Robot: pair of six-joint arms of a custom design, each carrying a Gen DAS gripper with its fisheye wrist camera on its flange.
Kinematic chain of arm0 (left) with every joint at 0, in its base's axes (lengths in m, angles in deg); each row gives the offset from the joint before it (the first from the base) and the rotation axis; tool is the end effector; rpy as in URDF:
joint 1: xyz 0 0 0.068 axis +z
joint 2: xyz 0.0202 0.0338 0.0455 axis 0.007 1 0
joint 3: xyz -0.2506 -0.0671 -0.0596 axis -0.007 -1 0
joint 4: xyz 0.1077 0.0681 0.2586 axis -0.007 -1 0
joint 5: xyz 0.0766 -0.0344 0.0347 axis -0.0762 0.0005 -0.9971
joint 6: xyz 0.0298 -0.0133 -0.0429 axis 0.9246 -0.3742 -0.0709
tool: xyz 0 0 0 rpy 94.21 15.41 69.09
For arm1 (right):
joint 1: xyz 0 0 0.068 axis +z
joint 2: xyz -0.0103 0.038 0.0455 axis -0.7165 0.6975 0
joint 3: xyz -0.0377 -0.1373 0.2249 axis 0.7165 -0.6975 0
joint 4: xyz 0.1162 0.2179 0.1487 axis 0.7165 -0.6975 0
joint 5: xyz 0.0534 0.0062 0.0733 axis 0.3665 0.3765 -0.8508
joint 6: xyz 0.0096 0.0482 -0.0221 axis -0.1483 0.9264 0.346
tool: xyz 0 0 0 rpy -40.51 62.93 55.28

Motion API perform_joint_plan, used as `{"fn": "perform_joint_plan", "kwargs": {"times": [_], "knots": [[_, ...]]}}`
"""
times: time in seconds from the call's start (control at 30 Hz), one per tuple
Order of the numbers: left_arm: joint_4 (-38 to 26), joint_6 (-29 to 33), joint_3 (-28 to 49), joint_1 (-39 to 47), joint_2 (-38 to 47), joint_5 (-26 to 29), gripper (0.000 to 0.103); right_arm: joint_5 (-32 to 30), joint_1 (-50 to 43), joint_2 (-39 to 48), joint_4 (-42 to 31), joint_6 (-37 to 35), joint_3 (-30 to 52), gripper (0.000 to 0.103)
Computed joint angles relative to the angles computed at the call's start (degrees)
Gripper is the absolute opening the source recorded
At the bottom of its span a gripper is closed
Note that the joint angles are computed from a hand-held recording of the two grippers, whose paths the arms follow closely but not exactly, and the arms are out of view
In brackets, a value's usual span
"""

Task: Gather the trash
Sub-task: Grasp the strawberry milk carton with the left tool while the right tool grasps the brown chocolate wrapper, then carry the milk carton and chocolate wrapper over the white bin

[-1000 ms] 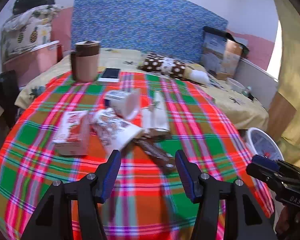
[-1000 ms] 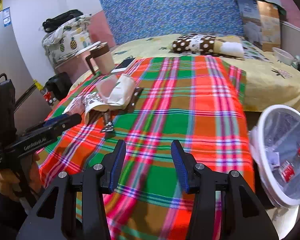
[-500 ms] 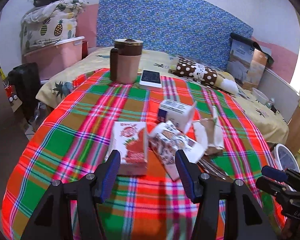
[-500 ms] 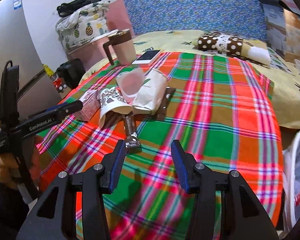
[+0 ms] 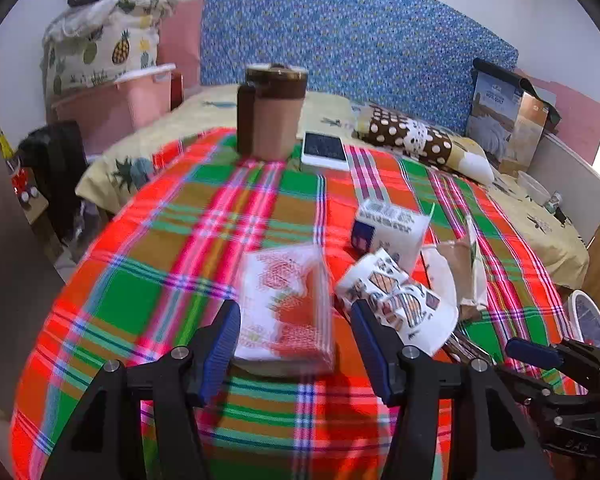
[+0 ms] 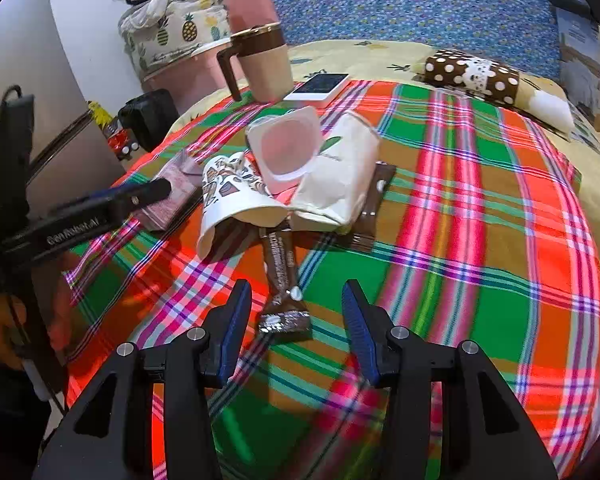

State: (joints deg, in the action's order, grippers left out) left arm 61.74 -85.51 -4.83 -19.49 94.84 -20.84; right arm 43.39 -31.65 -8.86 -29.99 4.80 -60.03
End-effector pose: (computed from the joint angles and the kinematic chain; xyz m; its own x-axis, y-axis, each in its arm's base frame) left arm 0.2816 -0.1023 0.1449 -0.6812 0.0737 -0.7283 0.2416 0.9618 -0.1286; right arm 0.1911 0.0514 0.1418 -0.7822 0.0054 -0.6230 -0.1513 0.9684 0.1984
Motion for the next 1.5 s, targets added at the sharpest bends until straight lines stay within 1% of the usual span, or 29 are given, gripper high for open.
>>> {"fn": "perform_joint_plan", "kwargs": {"times": [0.13, 0.2, 0.23, 0.3, 0.33, 0.47, 0.63, 0.77, 0.87, 1.03, 1.17, 1.5], "knots": [[0.0, 0.9, 0.7, 1.2, 1.5, 0.7, 0.057, 0.4, 1.1, 3.5, 1.0, 0.3, 1.0, 0.049], [-0.1, 0.9, 1.2, 1.8, 2.5, 2.2, 0.059, 0.1, 0.9, 3.8, 0.6, 0.1, 1.1, 0.048], [0.0, 0.8, 1.3, 2.0, 2.8, 2.8, 0.059, 0.3, 1.0, 3.8, 0.4, 0.2, 1.1, 0.045], [-0.2, 0.8, 1.7, 1.8, 3.2, 2.9, 0.059, 0.4, 0.7, 3.3, -0.2, 0.6, 1.0, 0.030], [-0.2, 1.0, 1.7, 1.6, 3.2, 2.9, 0.059, 0.2, 0.5, 3.1, -0.3, 0.4, 0.9, 0.029], [0.0, 1.6, 1.3, 1.1, 2.9, 4.0, 0.059, 0.6, 0.5, 1.9, -0.7, 0.5, 0.4, 0.029], [-0.1, 1.7, 1.4, 0.4, 3.2, 3.3, 0.059, 0.5, 0.2, 0.4, -0.9, 0.9, -0.3, 0.029], [-1.8, 2.1, 3.1, -0.6, 5.6, 1.2, 0.059, 0.1, -0.5, -0.7, -1.2, 1.1, -0.7, 0.029], [-3.0, 1.6, 4.4, -0.9, 7.6, -0.3, 0.053, 0.4, -0.4, -2.5, -2.0, 1.4, -1.3, 0.029], [-2.1, 1.0, 2.3, -1.2, 4.8, -1.0, 0.052, 0.8, -1.0, -8.1, -5.1, 1.8, -2.7, 0.028], [-2.3, 0.0, -0.2, -2.3, 0.7, -1.7, 0.052, 1.1, -2.0, -13.5, -8.5, 1.9, -3.8, 0.028], [-7.0, -2.9, -4.2, -8.3, -11.2, -4.5, 0.052, 1.9, -5.3, -30.7, -20.8, 2.2, -5.6, 0.028]]}}
